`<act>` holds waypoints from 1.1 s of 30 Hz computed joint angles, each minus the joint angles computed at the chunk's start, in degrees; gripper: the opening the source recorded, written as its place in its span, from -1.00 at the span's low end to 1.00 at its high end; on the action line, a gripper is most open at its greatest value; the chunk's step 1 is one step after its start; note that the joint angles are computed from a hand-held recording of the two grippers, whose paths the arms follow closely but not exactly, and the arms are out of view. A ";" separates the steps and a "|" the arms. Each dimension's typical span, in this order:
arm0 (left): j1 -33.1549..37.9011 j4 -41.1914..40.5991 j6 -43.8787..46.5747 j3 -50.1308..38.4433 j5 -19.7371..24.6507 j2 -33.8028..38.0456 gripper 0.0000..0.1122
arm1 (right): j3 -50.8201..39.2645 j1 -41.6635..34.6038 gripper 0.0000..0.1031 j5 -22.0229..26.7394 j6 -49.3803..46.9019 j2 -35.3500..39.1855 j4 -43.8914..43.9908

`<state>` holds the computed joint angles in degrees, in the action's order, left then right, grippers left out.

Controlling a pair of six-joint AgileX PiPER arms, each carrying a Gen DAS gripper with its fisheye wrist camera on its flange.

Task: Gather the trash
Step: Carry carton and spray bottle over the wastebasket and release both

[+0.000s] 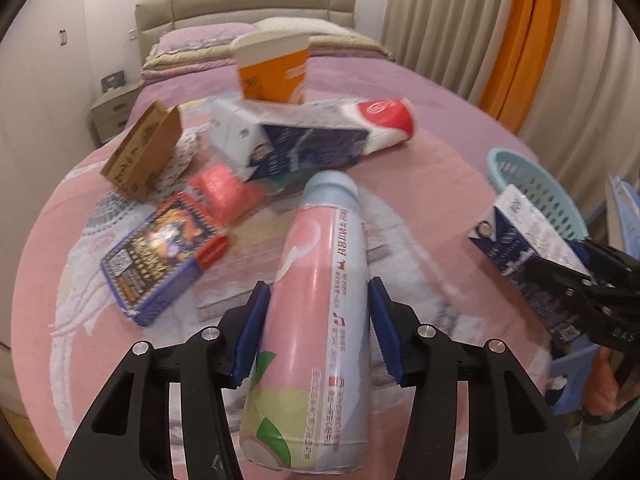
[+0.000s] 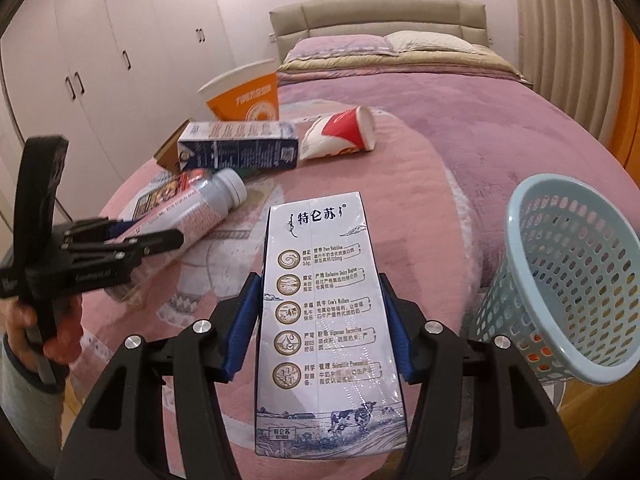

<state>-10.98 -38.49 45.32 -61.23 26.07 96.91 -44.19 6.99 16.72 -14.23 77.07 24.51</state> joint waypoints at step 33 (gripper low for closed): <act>-28.57 5.92 -18.19 -45.70 11.83 23.62 -0.17 | -6.44 -41.23 0.04 6.00 -4.27 0.32 6.36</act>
